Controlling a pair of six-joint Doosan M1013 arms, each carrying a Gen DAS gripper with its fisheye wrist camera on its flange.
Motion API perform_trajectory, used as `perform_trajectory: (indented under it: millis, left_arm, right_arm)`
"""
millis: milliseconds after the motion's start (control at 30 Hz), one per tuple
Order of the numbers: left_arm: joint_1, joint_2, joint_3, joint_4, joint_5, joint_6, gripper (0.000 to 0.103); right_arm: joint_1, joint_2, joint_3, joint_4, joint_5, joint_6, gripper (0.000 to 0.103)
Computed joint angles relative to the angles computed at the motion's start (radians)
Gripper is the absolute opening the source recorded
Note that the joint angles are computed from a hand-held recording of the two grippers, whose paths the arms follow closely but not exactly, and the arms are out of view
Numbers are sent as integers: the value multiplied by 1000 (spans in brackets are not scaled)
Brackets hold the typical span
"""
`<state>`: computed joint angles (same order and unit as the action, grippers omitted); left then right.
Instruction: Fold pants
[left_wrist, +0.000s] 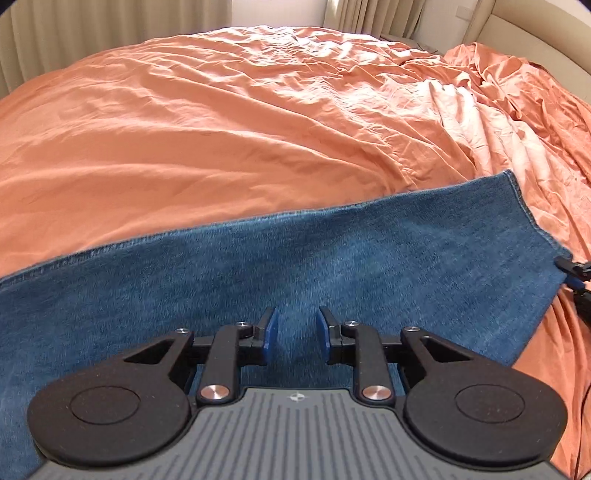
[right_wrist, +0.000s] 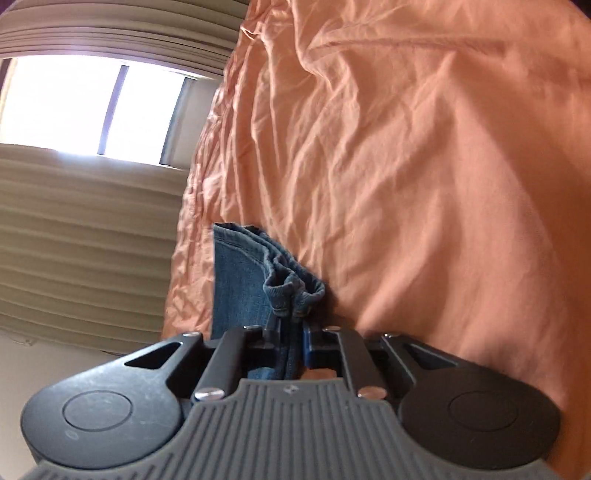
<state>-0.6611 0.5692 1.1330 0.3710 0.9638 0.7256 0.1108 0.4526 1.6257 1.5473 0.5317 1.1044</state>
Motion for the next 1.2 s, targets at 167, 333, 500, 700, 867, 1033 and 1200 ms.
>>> perform_trajectory:
  millis: [167,333,500,700,867,1033,1200]
  left_arm:
    - [26,68,-91,0,36,-7,22]
    - [48,135,-176,-9,89,16,14]
    - [52,174,-231,-8,135,37,10]
    - [24,138,-200,33,146,31,10]
    - [-17,75,-103,-12,131,23,10]
    - [-64,13,5,-26,65,-77,10]
    - [-106,-15,57,30,37,-215,5]
  right_arm:
    - [16,-24,44,143,-67,-145,3]
    - [25,-12,62,281,-99,-204,3]
    - [42,-12,52,237,-161,-242,3]
    - [41,-6,52,233,-162,-266,3]
    - [43,-10,53,210,-171,-251,3]
    - [46,-14,54,182,-181,-233,3]
    - [50,-17,51,146,-192,-224,3]
